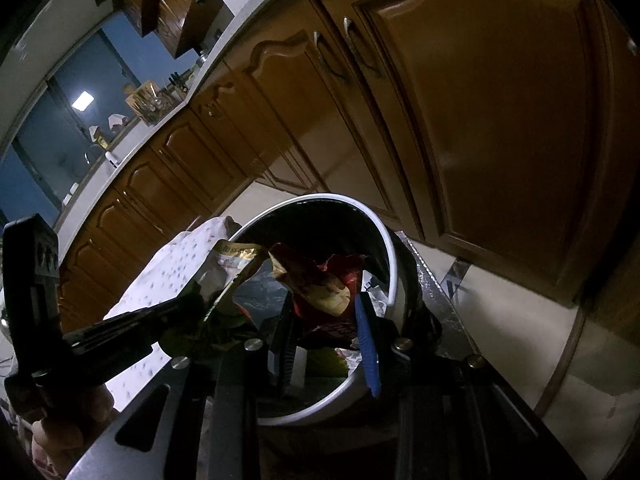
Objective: Collect trash
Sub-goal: 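Lower both items into the bin and open both tools to release them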
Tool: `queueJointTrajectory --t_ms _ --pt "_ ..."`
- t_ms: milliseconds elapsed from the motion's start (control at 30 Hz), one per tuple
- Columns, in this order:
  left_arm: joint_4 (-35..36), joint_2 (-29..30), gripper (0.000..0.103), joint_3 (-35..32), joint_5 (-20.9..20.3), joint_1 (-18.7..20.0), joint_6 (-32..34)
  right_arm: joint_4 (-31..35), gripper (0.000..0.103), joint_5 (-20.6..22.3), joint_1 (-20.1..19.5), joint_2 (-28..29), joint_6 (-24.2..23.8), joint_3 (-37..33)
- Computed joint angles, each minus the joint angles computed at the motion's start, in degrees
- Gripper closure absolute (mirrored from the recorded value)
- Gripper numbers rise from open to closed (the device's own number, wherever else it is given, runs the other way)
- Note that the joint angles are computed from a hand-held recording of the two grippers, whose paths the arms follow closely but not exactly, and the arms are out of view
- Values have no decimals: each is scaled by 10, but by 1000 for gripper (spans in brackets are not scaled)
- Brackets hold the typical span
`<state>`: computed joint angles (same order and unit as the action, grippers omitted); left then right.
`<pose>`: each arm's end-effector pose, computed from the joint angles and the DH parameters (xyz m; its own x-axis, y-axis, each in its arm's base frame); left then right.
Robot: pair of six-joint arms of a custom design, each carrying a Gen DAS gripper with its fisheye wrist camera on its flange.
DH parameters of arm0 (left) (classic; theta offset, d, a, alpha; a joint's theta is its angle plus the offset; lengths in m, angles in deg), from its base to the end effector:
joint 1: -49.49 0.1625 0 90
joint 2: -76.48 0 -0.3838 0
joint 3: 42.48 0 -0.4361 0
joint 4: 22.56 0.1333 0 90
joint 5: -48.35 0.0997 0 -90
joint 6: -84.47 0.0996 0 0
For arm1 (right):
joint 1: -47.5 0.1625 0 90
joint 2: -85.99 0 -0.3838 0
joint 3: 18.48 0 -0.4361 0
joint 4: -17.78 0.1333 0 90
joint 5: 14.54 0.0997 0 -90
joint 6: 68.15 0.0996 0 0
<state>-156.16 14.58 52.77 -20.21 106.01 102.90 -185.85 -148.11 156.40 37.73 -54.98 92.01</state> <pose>-0.2224 -0.6438 0.1878 -0.5990 0.6952 -0.3975 0.7718 0.6335 -0.0551 0.2482 -0.5252 0.0959 -0.8834 0.4022 0.2406 -0.0008 0.5121 -0.8589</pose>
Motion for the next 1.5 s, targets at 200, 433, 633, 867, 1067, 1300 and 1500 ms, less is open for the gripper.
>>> queueJointTrajectory --t_ms 200,433,633,867,1067,1300,1500 --pt "4 4 101 -5 0 2 -2 10 75 -4 1 0 4 -2" --pt "5 3 101 -5 2 3 -5 24 75 -10 1 -4 13 -2" --pt "-2 -3 101 3 5 3 -7 29 74 -14 2 -5 11 -2" --pt "-5 -6 100 7 6 5 -3 27 74 -15 1 -4 10 -1" --pt "-1 -7 100 7 6 5 -5 33 72 -14 1 -8 11 -1" --pt "0 -7 100 6 5 6 -7 37 72 -22 5 -5 17 -4" --pt "8 -7 98 3 2 8 -12 33 64 -20 6 -1 27 -7"
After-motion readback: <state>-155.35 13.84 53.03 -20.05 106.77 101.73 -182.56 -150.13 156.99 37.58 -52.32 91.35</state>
